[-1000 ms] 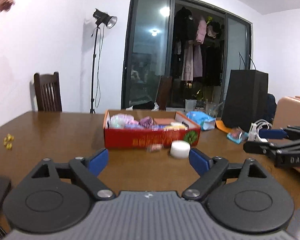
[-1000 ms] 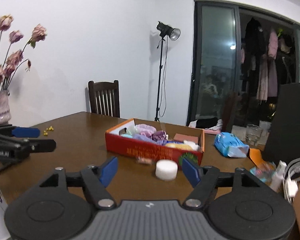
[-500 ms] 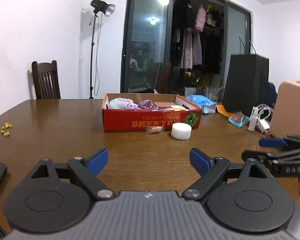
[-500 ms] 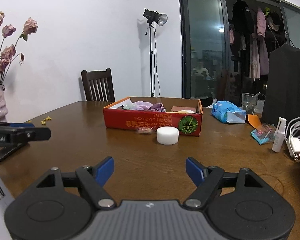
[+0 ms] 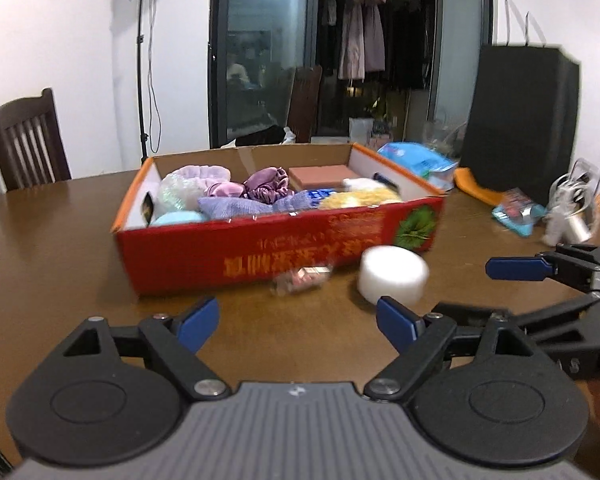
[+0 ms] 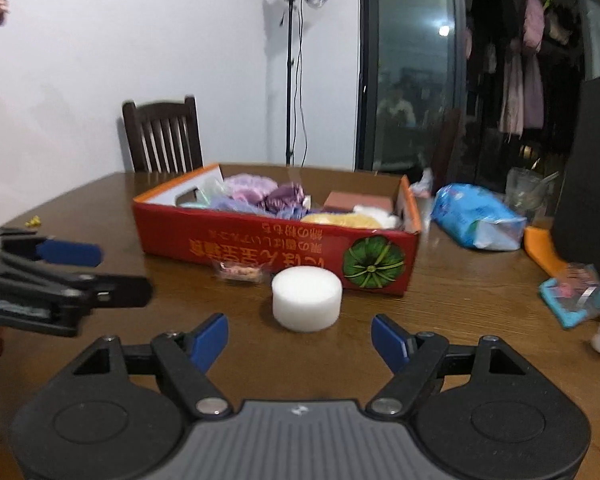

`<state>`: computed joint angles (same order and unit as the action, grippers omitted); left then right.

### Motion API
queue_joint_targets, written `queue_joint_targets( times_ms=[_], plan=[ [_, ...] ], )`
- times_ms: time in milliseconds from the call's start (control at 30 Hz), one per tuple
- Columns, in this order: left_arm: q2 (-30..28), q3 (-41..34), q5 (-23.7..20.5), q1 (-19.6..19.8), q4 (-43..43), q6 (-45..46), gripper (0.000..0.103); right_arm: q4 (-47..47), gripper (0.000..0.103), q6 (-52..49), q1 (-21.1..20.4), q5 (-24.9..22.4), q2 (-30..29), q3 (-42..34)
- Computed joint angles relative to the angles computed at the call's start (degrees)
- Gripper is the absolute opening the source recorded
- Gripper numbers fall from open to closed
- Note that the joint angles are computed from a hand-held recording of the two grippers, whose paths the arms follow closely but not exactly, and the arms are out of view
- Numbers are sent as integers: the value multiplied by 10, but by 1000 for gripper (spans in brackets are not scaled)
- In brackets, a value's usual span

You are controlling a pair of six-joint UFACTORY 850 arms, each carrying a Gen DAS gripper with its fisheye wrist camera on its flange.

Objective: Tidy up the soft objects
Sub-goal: 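Grasp the clear packet with the left gripper while the right grasps the white sponge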

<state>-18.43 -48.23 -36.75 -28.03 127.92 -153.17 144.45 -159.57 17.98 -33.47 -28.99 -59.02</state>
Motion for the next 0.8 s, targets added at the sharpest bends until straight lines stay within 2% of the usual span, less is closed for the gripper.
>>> queue_joint_targets(
  times_ms=[67,167,267,300,333,367,400,433,467,500,567,800],
  plan=[
    [-31,-38,24,22,-5,35,80,14,76,-4,10,31,-30,-43],
    [-60,-75,60,51,28,35,75,-27,76,45,13,57,-68,-99],
    [-79,-91,88,73,117,-37,71,-61,74,92,7,54,-93,-127],
    [-84,-96,97,77,141,-61,68,-78,70,109,4,50,-98,-131],
    [-92,-98,98,80,173,-95,66,-100,62,131,1,48,-103,-136],
    [-100,-102,99,81,192,-113,59,-124,55,157,-2,51,-107,-141],
    [-107,-109,102,80,187,-107,45,-136,53,173,-5,44,-107,-141],
    [-109,-111,98,76,165,-85,40,-131,53,169,-7,39,-105,-138],
    [-107,-108,90,74,166,-86,31,-116,52,153,-8,37,-101,-132],
    [-106,-106,94,76,185,-107,26,-104,52,137,-8,33,-97,-126],
    [-103,-101,100,79,218,-147,24,-96,52,134,-10,26,-94,-119],
    [-100,-98,103,81,248,-188,21,-102,52,133,-6,34,-96,-121]
  ],
)
